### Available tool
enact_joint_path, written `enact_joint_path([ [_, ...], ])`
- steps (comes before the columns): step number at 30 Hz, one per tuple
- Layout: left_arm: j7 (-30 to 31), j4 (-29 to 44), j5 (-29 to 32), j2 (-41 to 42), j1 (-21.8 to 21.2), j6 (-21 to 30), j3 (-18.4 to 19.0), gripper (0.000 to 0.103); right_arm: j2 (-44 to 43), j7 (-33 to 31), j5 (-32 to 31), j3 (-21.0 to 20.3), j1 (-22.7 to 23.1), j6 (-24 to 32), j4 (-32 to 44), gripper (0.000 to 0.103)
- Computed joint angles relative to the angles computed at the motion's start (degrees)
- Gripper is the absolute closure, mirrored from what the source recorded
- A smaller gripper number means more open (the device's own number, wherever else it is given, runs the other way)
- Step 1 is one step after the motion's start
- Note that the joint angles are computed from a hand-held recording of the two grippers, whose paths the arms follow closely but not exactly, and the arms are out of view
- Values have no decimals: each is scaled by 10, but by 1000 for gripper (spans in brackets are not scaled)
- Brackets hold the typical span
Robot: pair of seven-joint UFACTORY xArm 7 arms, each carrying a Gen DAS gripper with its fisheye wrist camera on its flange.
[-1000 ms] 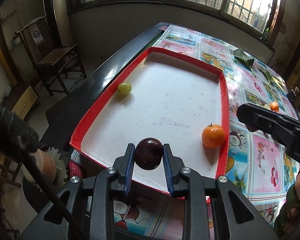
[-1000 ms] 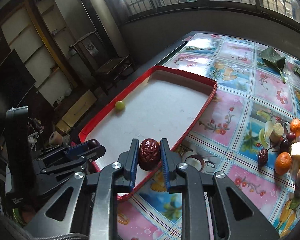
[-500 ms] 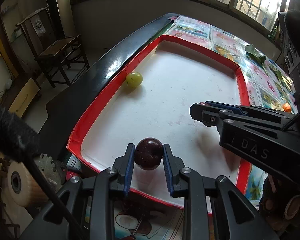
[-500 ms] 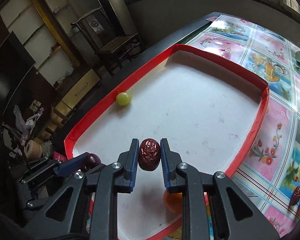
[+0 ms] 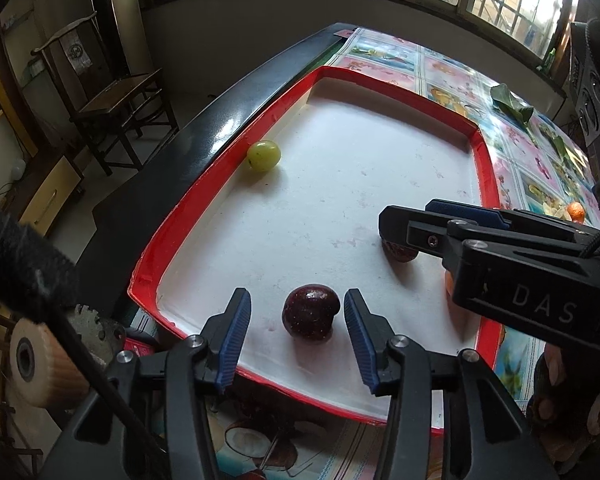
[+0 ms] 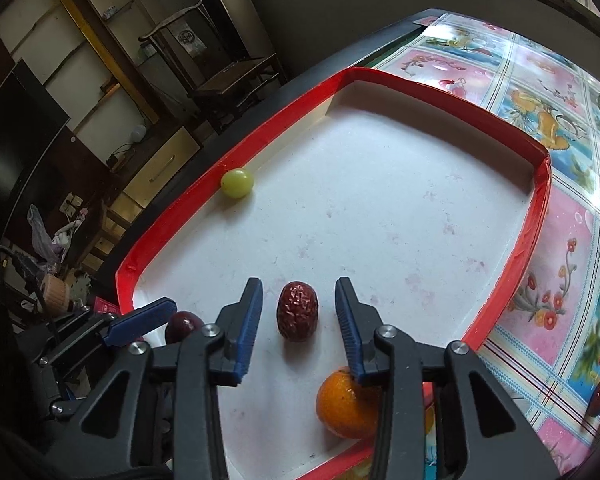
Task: Organize fruits
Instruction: 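Carry plum and red date into the tray and open both grippers, then grasp a red date with left gripper while right gripper grasps the kiwi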
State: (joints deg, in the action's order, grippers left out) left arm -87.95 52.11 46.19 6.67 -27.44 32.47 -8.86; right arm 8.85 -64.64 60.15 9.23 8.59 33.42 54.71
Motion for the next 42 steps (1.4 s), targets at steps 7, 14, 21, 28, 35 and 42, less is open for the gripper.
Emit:
enact_joint_path([
  [7, -10, 14, 11, -5, -12, 31, -10, 47, -57, -33, 46, -24, -14, 19, -36, 56],
  [14, -19, 37, 17, 4, -26, 46, -17, 46, -106, -49, 59, -63, -28, 32, -80, 56],
  [21, -13, 78, 20, 29, -55, 65, -21, 46, -151, -67, 60, -109, -57, 49, -125, 56],
  [28, 12, 131, 10, 66, -90, 71, -18, 45, -172, -83, 50, -152, -99, 59, -154, 55],
  [35, 42, 183, -7, 105, -122, 80, -8, 45, -152, -85, 39, -177, -153, 69, -152, 55],
  [42, 86, 247, -32, 153, -152, 79, 5, 45, -124, -98, 36, -185, -195, 73, -132, 55],
])
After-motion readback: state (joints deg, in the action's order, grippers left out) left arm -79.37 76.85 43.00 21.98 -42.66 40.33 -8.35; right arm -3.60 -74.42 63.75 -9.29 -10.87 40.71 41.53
